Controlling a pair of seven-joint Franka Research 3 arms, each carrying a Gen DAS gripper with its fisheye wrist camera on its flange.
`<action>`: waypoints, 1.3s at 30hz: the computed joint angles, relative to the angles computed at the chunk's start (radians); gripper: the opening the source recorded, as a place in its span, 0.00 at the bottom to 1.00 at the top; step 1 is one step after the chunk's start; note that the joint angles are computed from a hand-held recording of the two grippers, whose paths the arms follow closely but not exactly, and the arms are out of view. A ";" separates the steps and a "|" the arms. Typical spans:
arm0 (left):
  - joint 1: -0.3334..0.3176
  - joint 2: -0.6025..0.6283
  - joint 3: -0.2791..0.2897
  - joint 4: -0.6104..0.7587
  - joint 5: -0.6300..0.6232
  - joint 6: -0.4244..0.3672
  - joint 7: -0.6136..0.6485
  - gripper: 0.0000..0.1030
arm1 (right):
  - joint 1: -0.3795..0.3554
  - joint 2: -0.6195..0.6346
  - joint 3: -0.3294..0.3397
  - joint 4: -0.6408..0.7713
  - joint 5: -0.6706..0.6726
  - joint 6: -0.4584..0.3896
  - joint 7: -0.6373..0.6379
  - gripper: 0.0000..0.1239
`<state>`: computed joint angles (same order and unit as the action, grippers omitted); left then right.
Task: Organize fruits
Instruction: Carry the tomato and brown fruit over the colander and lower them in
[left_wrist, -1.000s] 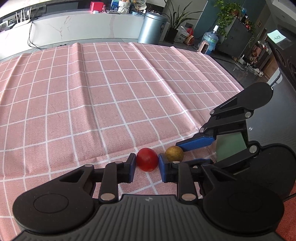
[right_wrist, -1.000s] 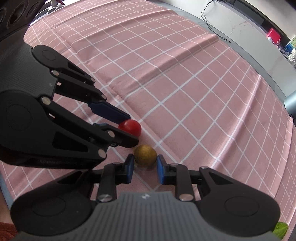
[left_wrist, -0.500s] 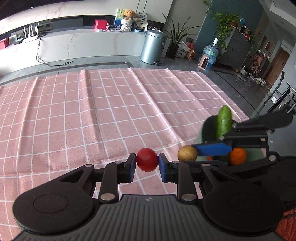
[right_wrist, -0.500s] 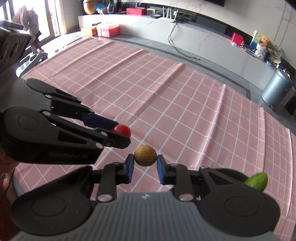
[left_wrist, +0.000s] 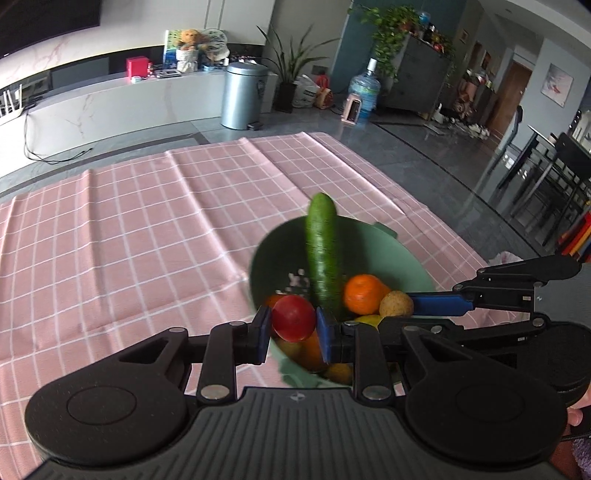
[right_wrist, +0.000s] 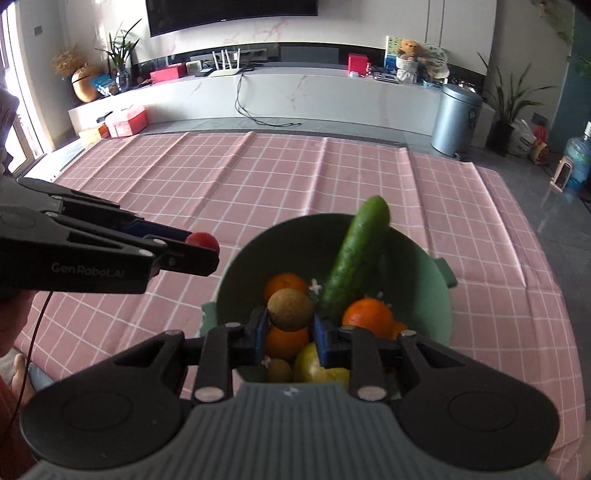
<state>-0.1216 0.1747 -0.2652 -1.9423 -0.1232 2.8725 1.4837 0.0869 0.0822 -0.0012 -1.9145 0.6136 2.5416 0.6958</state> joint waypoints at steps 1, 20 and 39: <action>-0.006 0.012 0.000 0.015 0.009 -0.009 -0.006 0.28 | -0.005 0.000 -0.004 -0.002 0.003 0.004 -0.001 0.18; -0.144 0.265 0.097 0.391 0.449 -0.298 -0.265 0.28 | -0.056 0.236 0.011 0.232 -0.060 0.052 0.075 0.18; -0.143 0.366 0.094 0.527 0.456 -0.393 -0.221 0.28 | -0.056 0.368 0.028 0.382 -0.193 -0.024 0.099 0.18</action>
